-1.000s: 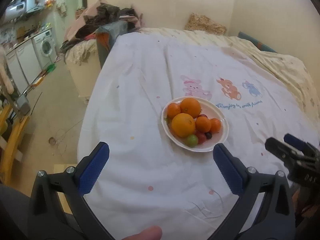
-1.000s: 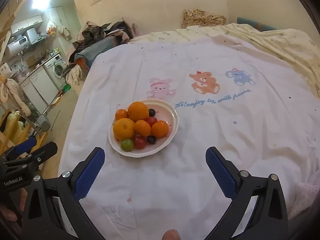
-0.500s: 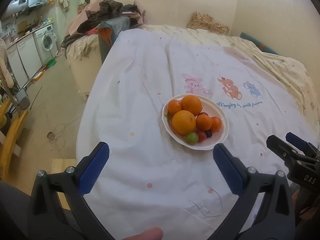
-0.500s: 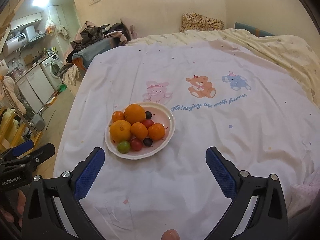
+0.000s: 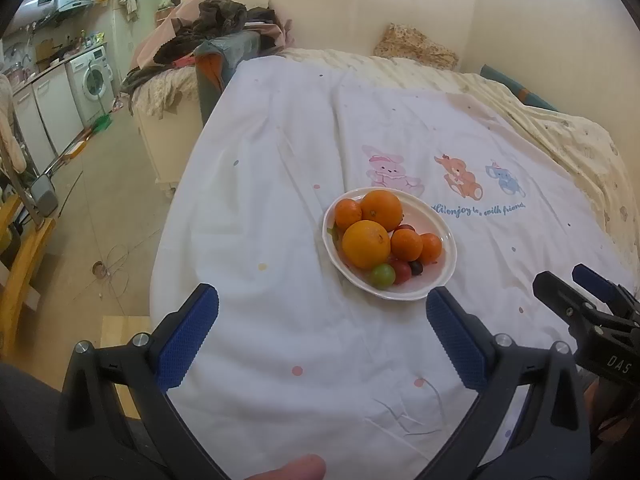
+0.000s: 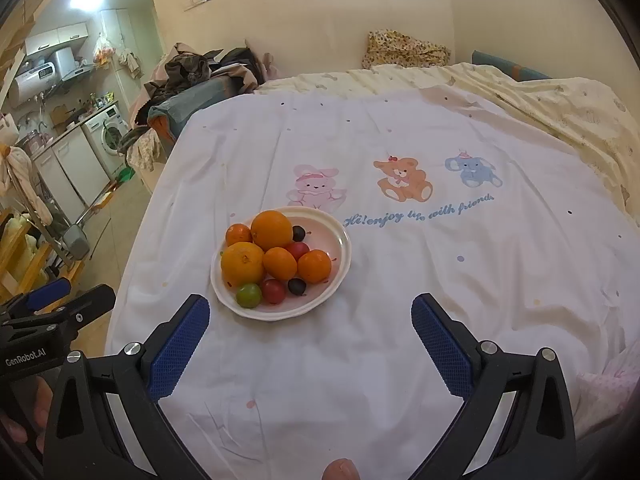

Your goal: Organize fruits

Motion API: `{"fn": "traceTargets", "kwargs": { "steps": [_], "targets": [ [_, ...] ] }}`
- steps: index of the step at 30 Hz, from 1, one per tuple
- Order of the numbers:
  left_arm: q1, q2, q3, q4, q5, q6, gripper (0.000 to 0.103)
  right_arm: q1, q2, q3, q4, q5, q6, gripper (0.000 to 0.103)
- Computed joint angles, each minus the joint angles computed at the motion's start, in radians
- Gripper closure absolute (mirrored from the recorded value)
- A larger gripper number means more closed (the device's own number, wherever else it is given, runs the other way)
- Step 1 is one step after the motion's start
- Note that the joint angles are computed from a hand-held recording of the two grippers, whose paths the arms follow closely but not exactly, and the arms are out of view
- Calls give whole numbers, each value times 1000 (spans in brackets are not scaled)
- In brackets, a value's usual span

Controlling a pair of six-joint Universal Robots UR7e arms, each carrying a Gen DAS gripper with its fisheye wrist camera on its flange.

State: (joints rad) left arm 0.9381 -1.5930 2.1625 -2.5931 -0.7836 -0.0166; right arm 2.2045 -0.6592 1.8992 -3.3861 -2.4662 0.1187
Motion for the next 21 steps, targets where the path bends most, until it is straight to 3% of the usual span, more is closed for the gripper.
{"fn": "traceTargets", "kwargs": {
  "steps": [21],
  "targets": [
    [-2,1,0,1,3,-3,1,2,-4,-1,10,0,9,0]
  ]
}}
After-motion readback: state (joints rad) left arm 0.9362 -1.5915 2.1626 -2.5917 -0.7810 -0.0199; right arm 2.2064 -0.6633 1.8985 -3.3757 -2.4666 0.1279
